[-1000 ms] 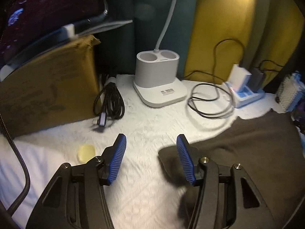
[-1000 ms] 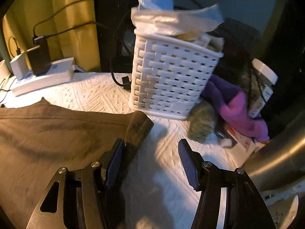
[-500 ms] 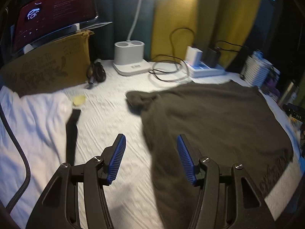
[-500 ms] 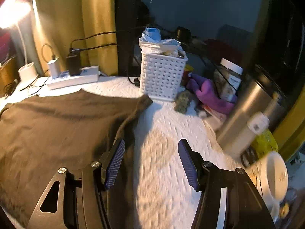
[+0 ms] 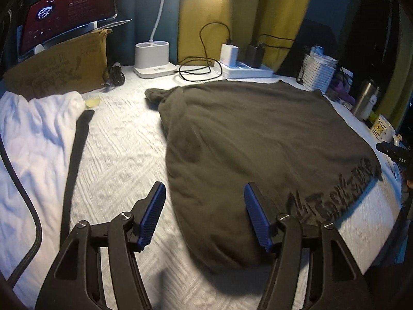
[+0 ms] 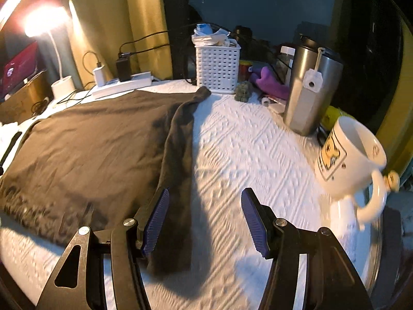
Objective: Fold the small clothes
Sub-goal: 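Move both open tools back to the folded shirt edge, then grasp the folded shirt edge with the left tool while the right tool grasps it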
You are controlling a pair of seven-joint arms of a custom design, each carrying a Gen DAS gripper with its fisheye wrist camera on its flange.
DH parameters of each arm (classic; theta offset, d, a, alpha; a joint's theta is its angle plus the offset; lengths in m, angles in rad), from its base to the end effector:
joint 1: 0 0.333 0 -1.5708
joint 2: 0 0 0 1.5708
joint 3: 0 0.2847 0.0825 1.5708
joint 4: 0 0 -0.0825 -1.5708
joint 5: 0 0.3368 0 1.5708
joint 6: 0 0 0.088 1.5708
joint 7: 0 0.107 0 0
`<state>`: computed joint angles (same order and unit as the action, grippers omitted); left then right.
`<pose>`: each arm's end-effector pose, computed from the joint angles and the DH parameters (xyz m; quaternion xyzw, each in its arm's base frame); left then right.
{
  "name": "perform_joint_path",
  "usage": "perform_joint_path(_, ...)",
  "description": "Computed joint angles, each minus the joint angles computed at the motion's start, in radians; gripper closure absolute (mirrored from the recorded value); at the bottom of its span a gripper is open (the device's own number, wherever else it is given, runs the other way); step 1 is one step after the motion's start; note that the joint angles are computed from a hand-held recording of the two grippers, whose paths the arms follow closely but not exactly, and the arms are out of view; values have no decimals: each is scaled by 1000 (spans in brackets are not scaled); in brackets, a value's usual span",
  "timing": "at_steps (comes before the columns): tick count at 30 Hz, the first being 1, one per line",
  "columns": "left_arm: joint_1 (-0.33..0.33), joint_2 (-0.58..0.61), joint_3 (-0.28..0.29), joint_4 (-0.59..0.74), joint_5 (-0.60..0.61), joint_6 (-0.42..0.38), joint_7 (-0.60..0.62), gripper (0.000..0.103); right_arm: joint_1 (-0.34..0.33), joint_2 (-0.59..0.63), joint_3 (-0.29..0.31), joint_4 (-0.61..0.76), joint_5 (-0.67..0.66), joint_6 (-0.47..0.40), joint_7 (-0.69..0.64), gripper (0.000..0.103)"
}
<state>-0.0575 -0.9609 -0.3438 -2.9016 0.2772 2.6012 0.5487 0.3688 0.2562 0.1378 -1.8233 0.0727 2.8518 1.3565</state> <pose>0.2752 -0.1205 0.4720 -0.7915 0.4828 -0.2553 0.2743 0.5510 0.2922 0.4814 -0.8272 0.4149 -0.1944 0.3252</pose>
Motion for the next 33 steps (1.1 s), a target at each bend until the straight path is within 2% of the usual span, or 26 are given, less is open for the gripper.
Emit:
perform_joint_path(3, -18, -24, -17, -17, -7, -8, -23, 35, -24, -43, 33, -68, 68, 35, -56, 42)
perform_joint_path(7, -56, -36, -15, -31, -20, -29, -27, 33, -60, -93, 90, -137, 243, 59, -199, 42)
perform_joint_path(12, -117, -54, 16, -60, -59, -26, -17, 33, -39, -127, 73, -190, 327, 40, -270, 43)
perform_joint_path(14, -133, -53, 19, -66, -70, -19, -5, 33, -34, -136, 67, -208, 359, 27, -295, 57)
perform_joint_path(17, -146, -33, 23, -61, -86, -19, 10, 33, -25, -143, 57, -226, 388, 12, -321, 65)
perform_joint_path(22, -160, -28, 20, -61, -105, -15, 20, 34, 3, -135, 37, -234, 334, 25, -286, 70)
perform_joint_path(25, -173, -35, 25, -65, -117, -8, 27, 34, 4, -149, 46, -240, 347, 43, -304, 70)
perform_joint_path(28, -162, -28, 10, -66, -114, 3, 25, 34, 14, -145, 40, -233, 318, 48, -289, 70)
perform_joint_path(30, -141, -22, -10, -64, -101, 11, 11, 34, 29, -125, 21, -223, 241, 49, -227, 70)
perform_joint_path(31, -139, -19, -10, -63, -98, 14, 9, 34, 40, -112, 5, -220, 183, 53, -176, 73)
perform_joint_path(32, -136, -13, -11, -63, -93, 24, 10, 34, 30, -106, 12, -218, 188, 54, -177, 81)
perform_joint_path(33, -134, -7, -11, -61, -88, 29, 13, 34, 12, -103, 30, -215, 226, 55, -202, 82)
